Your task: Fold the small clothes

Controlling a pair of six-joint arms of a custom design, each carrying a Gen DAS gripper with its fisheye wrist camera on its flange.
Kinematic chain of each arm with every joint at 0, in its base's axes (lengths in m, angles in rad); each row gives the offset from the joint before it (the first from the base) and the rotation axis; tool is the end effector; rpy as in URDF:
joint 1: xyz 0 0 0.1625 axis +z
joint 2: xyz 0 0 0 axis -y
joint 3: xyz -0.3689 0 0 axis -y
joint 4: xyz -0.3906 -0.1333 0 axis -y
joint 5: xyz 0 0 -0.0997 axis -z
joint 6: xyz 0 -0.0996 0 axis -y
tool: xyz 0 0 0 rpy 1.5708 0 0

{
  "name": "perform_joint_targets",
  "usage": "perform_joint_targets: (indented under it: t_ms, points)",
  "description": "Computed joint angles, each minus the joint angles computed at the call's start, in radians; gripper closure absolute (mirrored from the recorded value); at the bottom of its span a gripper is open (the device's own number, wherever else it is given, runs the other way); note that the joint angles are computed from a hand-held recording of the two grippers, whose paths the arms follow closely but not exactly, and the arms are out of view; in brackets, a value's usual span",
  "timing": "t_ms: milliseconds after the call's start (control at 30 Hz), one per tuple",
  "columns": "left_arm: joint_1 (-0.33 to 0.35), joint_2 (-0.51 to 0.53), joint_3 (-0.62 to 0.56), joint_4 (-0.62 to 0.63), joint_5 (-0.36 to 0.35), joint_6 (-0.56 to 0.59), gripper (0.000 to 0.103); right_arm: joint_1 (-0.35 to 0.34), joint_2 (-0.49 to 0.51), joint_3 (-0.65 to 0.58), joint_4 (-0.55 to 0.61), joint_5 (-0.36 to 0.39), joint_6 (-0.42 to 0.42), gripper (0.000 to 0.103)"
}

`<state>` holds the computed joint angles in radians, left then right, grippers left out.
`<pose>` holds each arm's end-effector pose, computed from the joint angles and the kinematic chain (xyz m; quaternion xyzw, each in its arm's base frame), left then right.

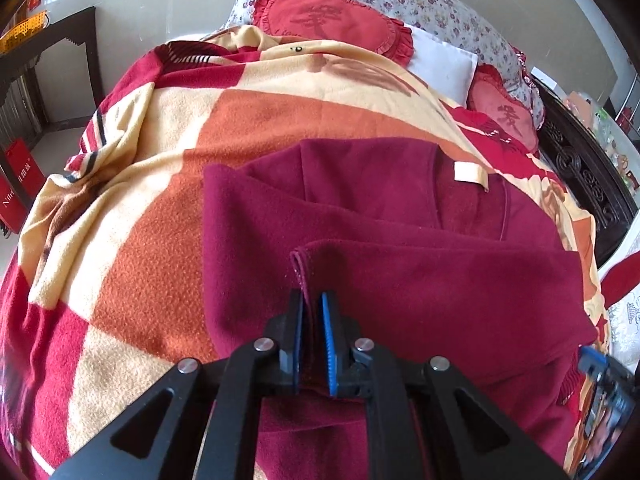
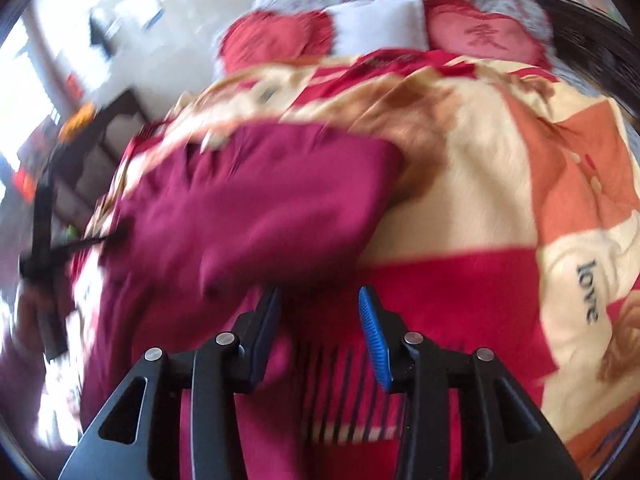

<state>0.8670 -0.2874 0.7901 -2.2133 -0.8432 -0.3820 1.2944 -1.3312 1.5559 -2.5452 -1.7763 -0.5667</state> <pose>-0.3689 -0.7430 0.0191 0.1248 0.9242 -0.2393 0.2702 -0.0572 -0.6155 0.4304 0.0967 -0.9214 0.2933 0.2361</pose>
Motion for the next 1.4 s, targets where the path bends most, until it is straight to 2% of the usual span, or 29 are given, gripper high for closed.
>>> perform_joint_targets:
  t_ms: [100,167,300,367,400,433,467,600,667,700,733,767,800,867,967,1000,1033,1100,1167,1200,1300,1400]
  points:
    - [-0.003,-0.001,0.002,0.005,0.005,-0.014,0.094,0.016,0.014,0.013,0.035,-0.024,-0.024,0.079]
    - [-0.003,-0.002,0.006,0.003,0.009,-0.016,0.094,0.032,0.041,0.014,-0.002,-0.06,-0.03,0.079]
    - [-0.004,0.004,-0.002,0.014,0.02,-0.025,0.094,0.054,0.129,-0.047,-0.084,-0.078,0.049,0.079]
    - [-0.004,0.004,-0.002,0.013,0.019,-0.023,0.094,0.065,0.185,-0.093,-0.147,-0.167,0.094,0.083]
    - [-0.003,0.003,-0.001,0.011,0.018,-0.02,0.093,0.061,0.185,-0.105,-0.127,-0.161,0.126,0.089]
    - [-0.003,0.0,0.005,0.006,0.018,-0.015,0.093,0.045,0.165,-0.097,-0.115,-0.112,0.16,0.101]
    - [-0.002,-0.005,0.014,-0.001,0.014,-0.009,0.093,0.033,0.134,-0.068,-0.129,-0.075,0.164,0.103]
    - [0.001,-0.005,0.025,-0.011,0.011,0.004,0.092,-0.013,0.014,0.064,-0.191,-0.022,0.136,0.103]
    - [0.001,-0.003,0.026,-0.013,0.008,0.001,0.092,-0.048,-0.001,0.065,-0.144,-0.027,0.183,0.097]
    - [0.001,-0.006,0.03,-0.016,0.007,0.0,0.092,-0.071,-0.01,0.059,-0.098,-0.005,0.235,0.093]
    - [0.0,-0.009,0.032,-0.017,0.006,0.003,0.092,-0.092,-0.028,0.062,-0.067,0.049,0.282,0.093]
    - [-0.001,-0.012,0.035,-0.017,0.007,0.007,0.092,-0.099,-0.039,0.066,-0.06,0.072,0.298,0.093]
    - [-0.001,-0.014,0.037,-0.016,0.007,0.01,0.092,-0.09,-0.045,0.071,-0.075,0.053,0.292,0.093]
    - [0.002,-0.019,0.04,-0.017,-0.002,0.008,0.091,-0.056,-0.061,0.093,-0.153,-0.044,0.268,0.093]
    - [0.004,-0.01,0.031,-0.014,0.001,0.008,0.091,-0.063,-0.094,0.095,-0.182,-0.031,0.299,0.093]
    - [0.003,-0.007,0.029,-0.014,0.003,0.006,0.091,-0.065,-0.092,0.082,-0.183,-0.003,0.292,0.09]
    - [0.002,-0.006,0.028,-0.016,0.005,0.005,0.091,-0.063,-0.083,0.063,-0.175,0.019,0.278,0.082]
    - [-0.001,-0.006,0.03,-0.017,0.007,0.0,0.091,-0.048,-0.031,-0.001,-0.143,0.041,0.246,0.069]
    - [-0.001,-0.006,0.03,-0.016,0.007,-0.001,0.091,-0.03,0.058,-0.092,-0.113,0.023,0.22,0.067]
    - [-0.001,-0.006,0.03,-0.015,0.006,-0.002,0.091,-0.023,0.1,-0.141,-0.089,-0.003,0.219,0.068]
    - [-0.003,-0.012,0.037,-0.018,0.002,0.002,0.091,-0.015,0.201,-0.275,0.019,-0.018,0.212,0.103]
    - [-0.002,-0.021,0.06,-0.052,0.002,0.016,0.09,0.002,0.193,-0.238,-0.106,-0.001,0.152,0.103]
